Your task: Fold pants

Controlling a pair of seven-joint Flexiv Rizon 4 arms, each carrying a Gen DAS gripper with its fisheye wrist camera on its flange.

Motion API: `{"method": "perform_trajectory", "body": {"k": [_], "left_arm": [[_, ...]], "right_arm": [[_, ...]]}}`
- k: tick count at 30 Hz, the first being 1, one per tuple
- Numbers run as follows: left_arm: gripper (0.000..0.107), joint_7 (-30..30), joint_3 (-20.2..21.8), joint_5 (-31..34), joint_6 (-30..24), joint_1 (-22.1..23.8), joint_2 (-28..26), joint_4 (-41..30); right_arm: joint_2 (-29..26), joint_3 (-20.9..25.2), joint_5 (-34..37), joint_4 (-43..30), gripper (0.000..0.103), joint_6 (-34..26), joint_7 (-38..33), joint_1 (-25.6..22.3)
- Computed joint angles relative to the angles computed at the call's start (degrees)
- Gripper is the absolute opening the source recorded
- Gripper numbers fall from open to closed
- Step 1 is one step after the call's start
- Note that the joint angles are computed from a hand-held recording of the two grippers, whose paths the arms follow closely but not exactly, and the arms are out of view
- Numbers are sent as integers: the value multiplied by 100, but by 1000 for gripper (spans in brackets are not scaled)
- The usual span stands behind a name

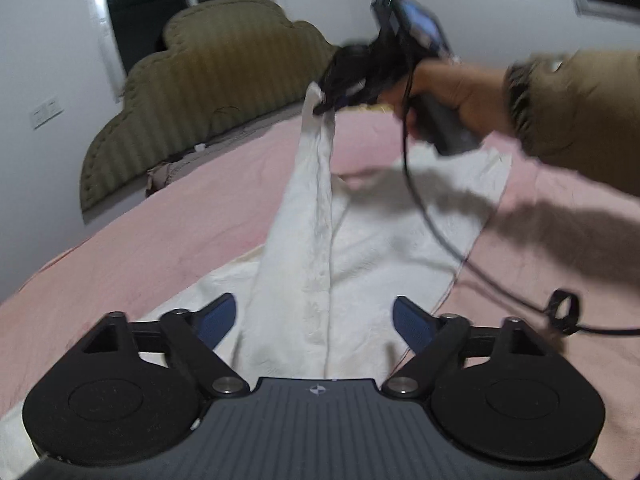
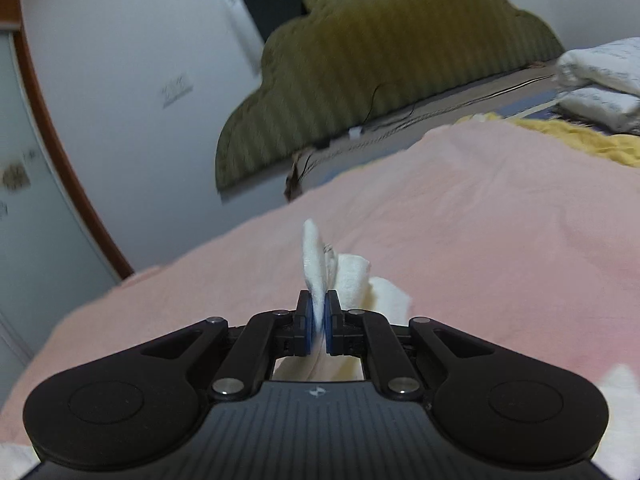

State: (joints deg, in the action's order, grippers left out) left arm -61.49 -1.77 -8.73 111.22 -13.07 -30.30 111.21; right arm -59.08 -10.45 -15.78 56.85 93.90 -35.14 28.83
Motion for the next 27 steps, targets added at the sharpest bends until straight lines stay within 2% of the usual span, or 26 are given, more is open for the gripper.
{"method": "perform_trajectory", "body": {"k": [5, 7, 8, 9, 11, 12, 14, 16, 17, 19, 20, 22, 24, 26, 27], "left_arm": [[59, 350, 1115, -612, -474, -1085, -553, -622], [50, 387, 1469, -810, -482, -1404, -715, -763], [43, 393, 1483, -859, -508, -1412, -719, -779], [36, 372, 1311, -836, -509, -1264, -683, -758], [29, 302, 788, -698, -550, -802, -573, -685], [27, 252, 711, -686, -568, -728, -564, -680], [27, 175, 827, -727, -587, -834, -586, -706], [27, 130, 895, -724, -569, -886, -625, -745], [25, 107, 914, -726, -547, -899, -647, -764], [21, 38, 879, -745, -514, -893, -667, -788], [16, -5, 781, -720, -477, -816, -646, -758], [11, -131, 571, -664, -314, -656, -580, -642], [7, -241, 46, -390, -178, -175, -459, -492], [8, -285, -637, 99, -206, 472, -329, -340], [8, -279, -822, 284, -241, 646, -278, -280]], "right_arm": [[772, -370, 649, 1613, 6, 964, 13, 211], [910, -413, 852, 1952, 6, 1047, -90, 268], [916, -326, 899, 1985, 6, 978, -114, 211], [913, -141, 890, 1989, 6, 891, -137, 93], [920, 408, 825, 2046, 8, 726, -160, -265], [908, 609, 840, 2070, 10, 670, -121, -394], [840, 968, 899, 2051, 14, 591, 7, -627], [726, 1264, 966, 1914, 33, 479, 197, -813], [654, 1378, 1011, 1948, 35, 775, 208, -879], [548, 1160, 1034, 1835, 35, 895, 272, -742], [499, 1081, 1024, 1763, 35, 889, 296, -700], [473, 885, 1125, 1722, 7, 968, 402, -586], [575, 431, 1356, 1948, 7, 1304, 419, -294], [809, -75, 1560, 2368, 7, 1567, 190, 70], [967, -413, 1705, 2660, 7, 1659, -9, 327]]}}
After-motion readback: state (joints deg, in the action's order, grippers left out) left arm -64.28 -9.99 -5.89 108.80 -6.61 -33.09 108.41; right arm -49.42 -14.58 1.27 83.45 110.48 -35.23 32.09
